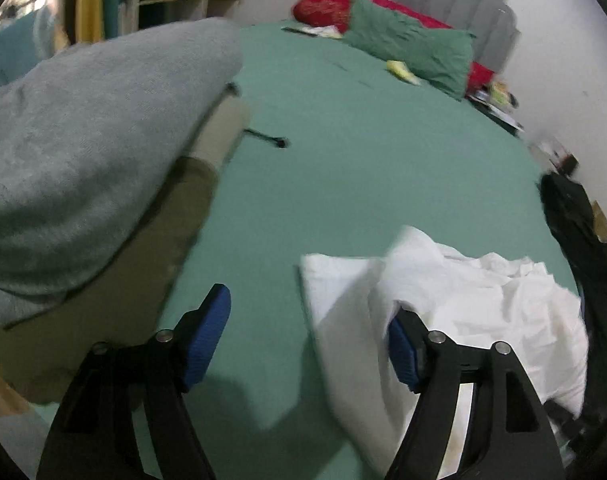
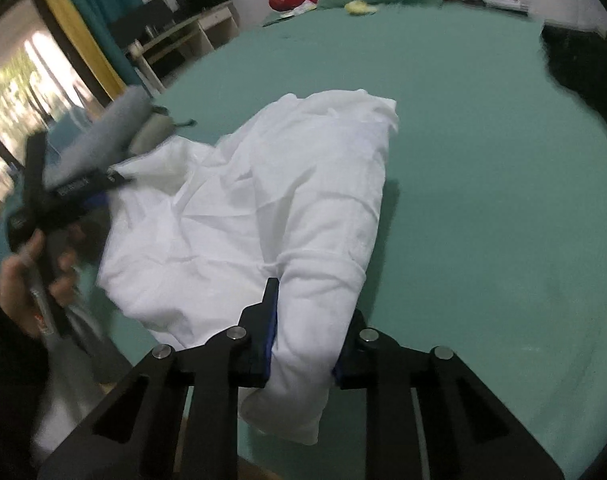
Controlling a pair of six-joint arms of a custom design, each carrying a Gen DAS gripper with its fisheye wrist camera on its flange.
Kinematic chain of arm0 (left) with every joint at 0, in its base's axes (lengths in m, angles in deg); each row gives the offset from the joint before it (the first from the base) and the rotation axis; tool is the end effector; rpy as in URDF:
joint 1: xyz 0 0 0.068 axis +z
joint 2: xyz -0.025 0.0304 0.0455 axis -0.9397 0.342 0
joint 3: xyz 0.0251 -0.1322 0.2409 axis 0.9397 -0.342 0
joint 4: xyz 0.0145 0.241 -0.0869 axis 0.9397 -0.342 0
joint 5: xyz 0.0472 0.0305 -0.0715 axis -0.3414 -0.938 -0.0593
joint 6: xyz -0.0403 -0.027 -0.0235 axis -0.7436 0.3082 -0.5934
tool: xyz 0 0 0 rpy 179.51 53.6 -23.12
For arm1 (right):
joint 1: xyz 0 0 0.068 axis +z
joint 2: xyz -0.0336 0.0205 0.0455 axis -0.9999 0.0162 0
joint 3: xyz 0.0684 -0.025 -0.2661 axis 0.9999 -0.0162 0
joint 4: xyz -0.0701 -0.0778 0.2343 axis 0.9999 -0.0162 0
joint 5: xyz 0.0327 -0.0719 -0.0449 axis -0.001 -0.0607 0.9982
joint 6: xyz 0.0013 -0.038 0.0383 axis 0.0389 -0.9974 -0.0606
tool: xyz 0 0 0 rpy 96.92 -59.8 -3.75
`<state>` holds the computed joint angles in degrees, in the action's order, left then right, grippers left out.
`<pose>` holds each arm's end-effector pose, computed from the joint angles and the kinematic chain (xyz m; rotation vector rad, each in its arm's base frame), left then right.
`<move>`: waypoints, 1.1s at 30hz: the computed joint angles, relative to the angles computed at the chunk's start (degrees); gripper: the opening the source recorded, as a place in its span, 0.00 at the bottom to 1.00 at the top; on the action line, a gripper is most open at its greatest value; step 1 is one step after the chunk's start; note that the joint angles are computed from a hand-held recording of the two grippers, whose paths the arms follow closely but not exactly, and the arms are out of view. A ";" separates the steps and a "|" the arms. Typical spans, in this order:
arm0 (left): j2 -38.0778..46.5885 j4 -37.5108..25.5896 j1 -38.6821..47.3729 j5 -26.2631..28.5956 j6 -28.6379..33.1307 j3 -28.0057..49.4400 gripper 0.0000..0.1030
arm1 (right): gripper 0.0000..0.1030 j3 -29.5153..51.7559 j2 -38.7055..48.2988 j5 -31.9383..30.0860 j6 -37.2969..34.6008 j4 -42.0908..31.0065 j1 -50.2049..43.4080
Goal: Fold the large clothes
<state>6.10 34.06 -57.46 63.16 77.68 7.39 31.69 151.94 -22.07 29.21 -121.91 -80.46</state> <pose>0.2280 0.0446 0.1986 -0.3604 2.4288 -0.1704 0.2098 0.0436 0.2177 -0.3361 2.5600 0.4766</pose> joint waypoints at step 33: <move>-13.47 -9.44 -13.25 5.61 -2.01 -7.46 0.73 | 0.53 -0.74 2.43 -17.62 -19.59 -3.10 -34.52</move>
